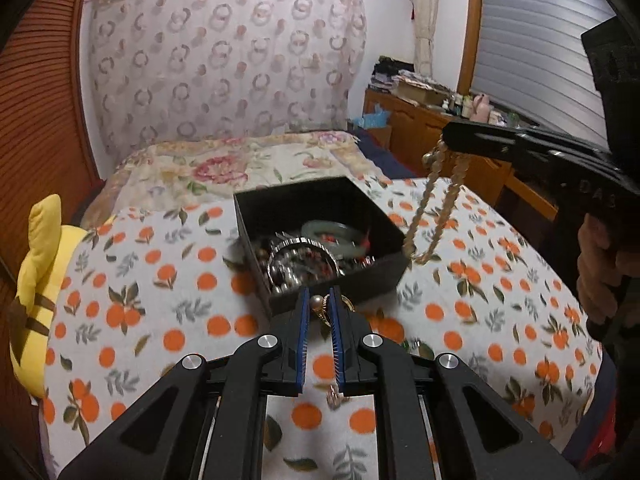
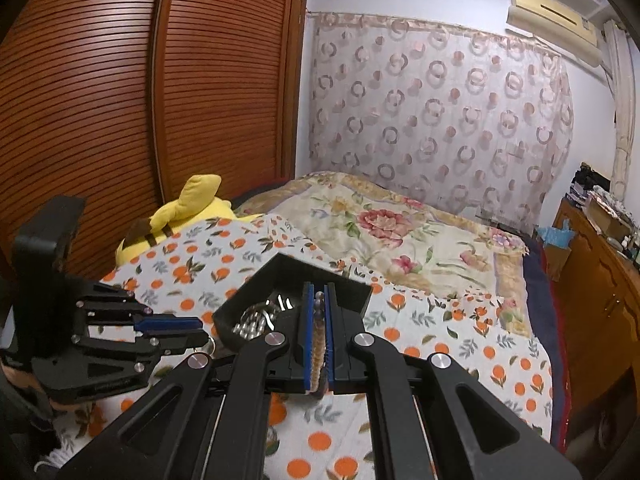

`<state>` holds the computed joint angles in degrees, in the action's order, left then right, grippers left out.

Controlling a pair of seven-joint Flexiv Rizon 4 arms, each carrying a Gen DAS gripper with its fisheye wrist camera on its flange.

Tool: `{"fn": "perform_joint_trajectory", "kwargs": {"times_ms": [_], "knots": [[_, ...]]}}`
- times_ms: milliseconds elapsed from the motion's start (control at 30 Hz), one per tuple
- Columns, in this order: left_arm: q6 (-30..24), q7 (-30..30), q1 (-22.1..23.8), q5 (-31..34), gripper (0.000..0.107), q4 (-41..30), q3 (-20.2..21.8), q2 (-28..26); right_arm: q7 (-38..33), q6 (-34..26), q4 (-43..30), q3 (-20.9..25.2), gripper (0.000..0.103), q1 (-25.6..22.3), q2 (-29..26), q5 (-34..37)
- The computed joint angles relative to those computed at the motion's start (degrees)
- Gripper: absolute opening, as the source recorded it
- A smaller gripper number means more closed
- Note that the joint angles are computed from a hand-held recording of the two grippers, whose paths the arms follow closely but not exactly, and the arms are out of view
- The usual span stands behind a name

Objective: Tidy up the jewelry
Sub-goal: 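Carry the gold ring and pearl strand over the box and release both inside, then withdraw both tools and reach the right tool to the green-bead chain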

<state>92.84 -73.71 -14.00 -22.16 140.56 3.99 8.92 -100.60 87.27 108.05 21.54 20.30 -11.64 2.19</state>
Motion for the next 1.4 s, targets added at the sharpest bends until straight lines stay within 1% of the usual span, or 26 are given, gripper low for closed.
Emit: {"fn": "perform_joint_trajectory", "kwargs": {"times_ms": [100,167,300,433,467,533,567,633,667,700,733,967,1000,1033,1067,1133,1167,1200,1267,1333,1400], "knots": [[0.19,0.01,0.41,-0.36,0.009,-1.21,0.09,-0.97,-0.13,-1.28,-2.52,0.47,0.006,-0.28,-1.69,0.66],[0.61,0.84,-0.17,-1.78,0.009,-1.86,0.54,-1.85,-1.12,-3.26,-4.64,1.66,0.006,-1.12,-2.97,1.91],[0.64,0.86,0.75,-2.42,0.009,-2.75,-0.04,-3.05,-0.72,-4.39,-5.85,0.44,0.006,0.23,-4.41,1.27],[-0.27,-1.8,3.9,1.03,0.009,-3.93,-1.66,-3.83,1.38,-4.96,-5.68,-1.52,0.006,1.84,-5.48,-1.07],[-0.71,-2.88,4.81,2.4,0.009,-4.28,-2.08,-3.92,1.44,-5.55,-5.97,-1.23,0.006,1.53,-5.92,-0.94],[-0.78,-3.18,5.1,2.87,0.009,-4.62,-2.13,-4.3,1.97,-6.45,-6.34,-1.05,0.007,1.14,-6.5,-0.55],[-1.16,-3.97,5.76,3.93,0.009,-5.04,-2.39,-4.48,1.98,-6.51,-6.47,-0.76,0.007,0.82,-6.7,-0.13],[-1.83,-5.28,6.74,5.73,0.009,-5.78,-2.72,-4.83,0.44,-7.54,-7.34,1.32,0.007,-1.07,-7.12,2.27],[-2.18,-6.04,7.28,6.74,0.009,-6.29,-2.88,-5.14,0.27,-7.99,-7.7,1.51,0.009,-1.25,-7.24,2.85],[-2.3,-6.23,7.44,7.04,0.009,-6.61,-2.88,-5.42,0.21,-8.16,-7.75,1.5,0.014,-1.27,-7.22,3.31],[-2.55,-6.81,7.76,7.77,0.009,-6.95,-2.97,-5.63,-0.15,-8.1,-7.64,1.69,0.015,-1.57,-7.11,4.02],[-3.54,-8.98,8.63,9.7,0.009,-9.43,-3.26,-7.77,-4.03,-7.97,-5.44,2.89,0.015,-2.99,-5.18,7.93],[-3.58,-10.49,8.94,11.16,0.01,-9.83,-3.26,-7.85,-4.65,-7.85,-4.98,2.95,0.015,-3.04,-4.83,8.41],[-3.64,-11.35,9.08,11.99,0.014,-9.96,-3.23,-7.77,-5.43,-7.44,-4.01,3.05,0.015,-3.09,-4.28,8.89],[-3.6,-11.21,8.95,11.72,0.016,-9.91,-3.23,-7.71,-6.0,-7.22,-3.39,3.14,0.015,-3.1,-3.87,9.41],[-3.04,-10.63,8.58,10.95,0.026,-9.41,-3.2,-7.29,-8.27,-7.18,-2.18,4.24,0.015,-3.93,-3.06,11.62],[-2.73,-10.11,8.3,10.47,0.029,-8.99,-3.16,-6.96,-9.33,-7.37,-1.85,4.64,0.015,-4.24,-2.76,12.81],[-2.95,-11.02,8.58,11.72,0.034,-9.0,-3.23,-6.68,-10.13,-7.5,-1.42,4.78,0.015,-4.3,-2.45,13.78],[-3.32,-12.47,9.04,13.84,0.036,-8.82,-3.27,-5.96,-11.85,-7.75,-0.37,5.13,0.015,-4.46,-1.76,15.97],[-3.2,-11.9,8.61,13.42,0.038,-7.95,-3.07,-5.01,-14.13,-8.69,0.13,5.57,0.015,-4.77,-1.18,18.58],[-3.06,-11.37,8.18,12.88,0.041,-6.8,-2.79,-3.96,-14.93,-9.04,1.01,4.91,0.015,-3.8,-0.57,19.67]]}}
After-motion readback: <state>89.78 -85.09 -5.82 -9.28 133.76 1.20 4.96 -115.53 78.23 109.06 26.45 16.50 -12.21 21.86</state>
